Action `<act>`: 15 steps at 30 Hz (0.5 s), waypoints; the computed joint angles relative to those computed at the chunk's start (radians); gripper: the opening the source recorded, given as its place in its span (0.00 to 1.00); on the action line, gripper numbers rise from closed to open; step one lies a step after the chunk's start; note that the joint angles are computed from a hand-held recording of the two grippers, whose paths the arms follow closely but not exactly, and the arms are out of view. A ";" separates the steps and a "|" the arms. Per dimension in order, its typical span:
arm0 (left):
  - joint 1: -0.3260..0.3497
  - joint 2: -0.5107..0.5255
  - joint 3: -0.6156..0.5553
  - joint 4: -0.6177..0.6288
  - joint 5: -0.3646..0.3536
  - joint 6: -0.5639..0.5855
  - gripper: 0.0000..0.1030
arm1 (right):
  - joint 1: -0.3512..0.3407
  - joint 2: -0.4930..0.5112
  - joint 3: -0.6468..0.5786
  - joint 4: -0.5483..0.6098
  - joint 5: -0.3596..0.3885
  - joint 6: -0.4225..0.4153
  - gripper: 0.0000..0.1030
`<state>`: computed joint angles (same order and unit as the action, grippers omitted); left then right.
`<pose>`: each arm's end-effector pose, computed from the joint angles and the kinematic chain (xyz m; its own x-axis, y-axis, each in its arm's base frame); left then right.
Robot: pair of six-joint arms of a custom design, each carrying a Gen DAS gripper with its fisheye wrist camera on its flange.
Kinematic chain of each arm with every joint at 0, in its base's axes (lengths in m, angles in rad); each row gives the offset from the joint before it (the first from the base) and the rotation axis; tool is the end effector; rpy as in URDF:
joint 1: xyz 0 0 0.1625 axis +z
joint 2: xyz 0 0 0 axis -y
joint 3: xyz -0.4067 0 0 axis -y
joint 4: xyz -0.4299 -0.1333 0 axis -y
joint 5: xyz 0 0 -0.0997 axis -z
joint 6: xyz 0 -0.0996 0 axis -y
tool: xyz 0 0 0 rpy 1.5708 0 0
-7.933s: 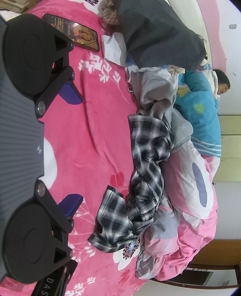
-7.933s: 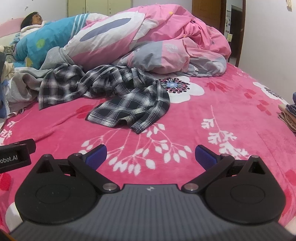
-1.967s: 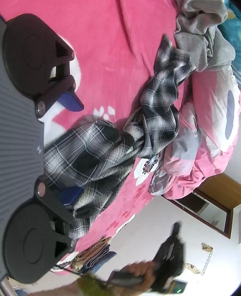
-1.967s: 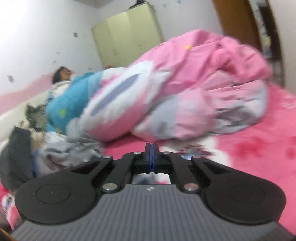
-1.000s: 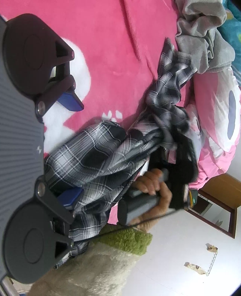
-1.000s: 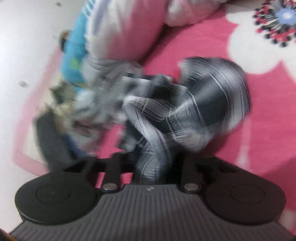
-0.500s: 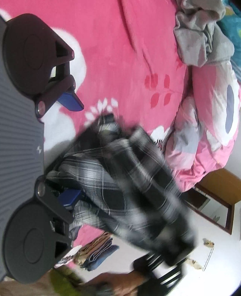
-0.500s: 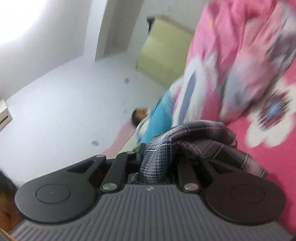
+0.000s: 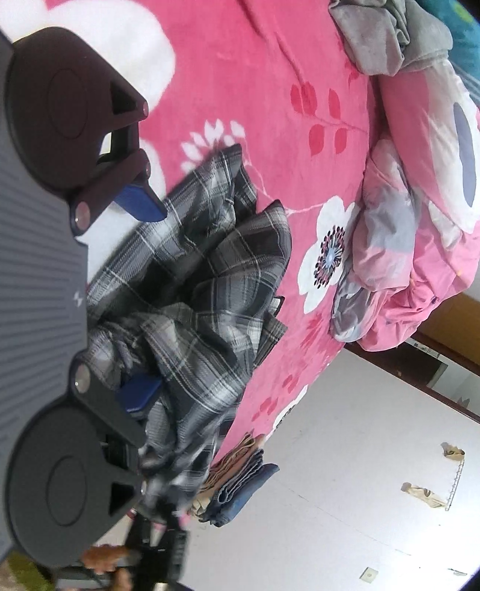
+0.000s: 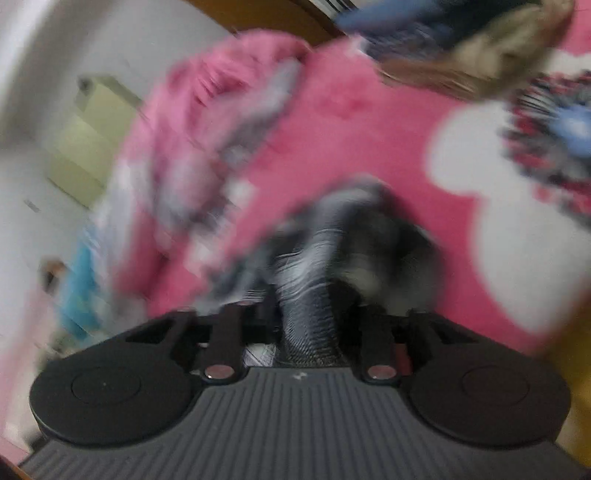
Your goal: Fold clothes
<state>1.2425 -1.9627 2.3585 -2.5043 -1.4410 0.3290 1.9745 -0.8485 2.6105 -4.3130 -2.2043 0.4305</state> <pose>0.0167 -0.4045 0.3389 -0.8190 0.5059 -0.2707 0.5723 0.6864 -0.4488 0.1899 -0.2553 0.0837 -0.9404 0.3369 -0.0471 0.1911 0.4088 -0.8924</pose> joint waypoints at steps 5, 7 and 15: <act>-0.015 0.004 0.002 -0.001 0.008 -0.015 0.87 | 0.116 -0.118 0.047 0.212 -0.152 0.029 0.76; -0.020 0.003 0.005 0.000 0.006 -0.020 0.87 | 0.193 -0.190 0.068 0.339 -0.247 0.057 0.77; -0.023 -0.031 0.032 0.035 -0.034 -0.020 0.87 | 0.240 -0.151 -0.016 0.121 -0.146 -0.195 0.77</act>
<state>1.2191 -1.9938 2.3901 -2.4690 -1.4746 0.3088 2.2146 -0.9991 2.5949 -4.1923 -2.3504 0.2357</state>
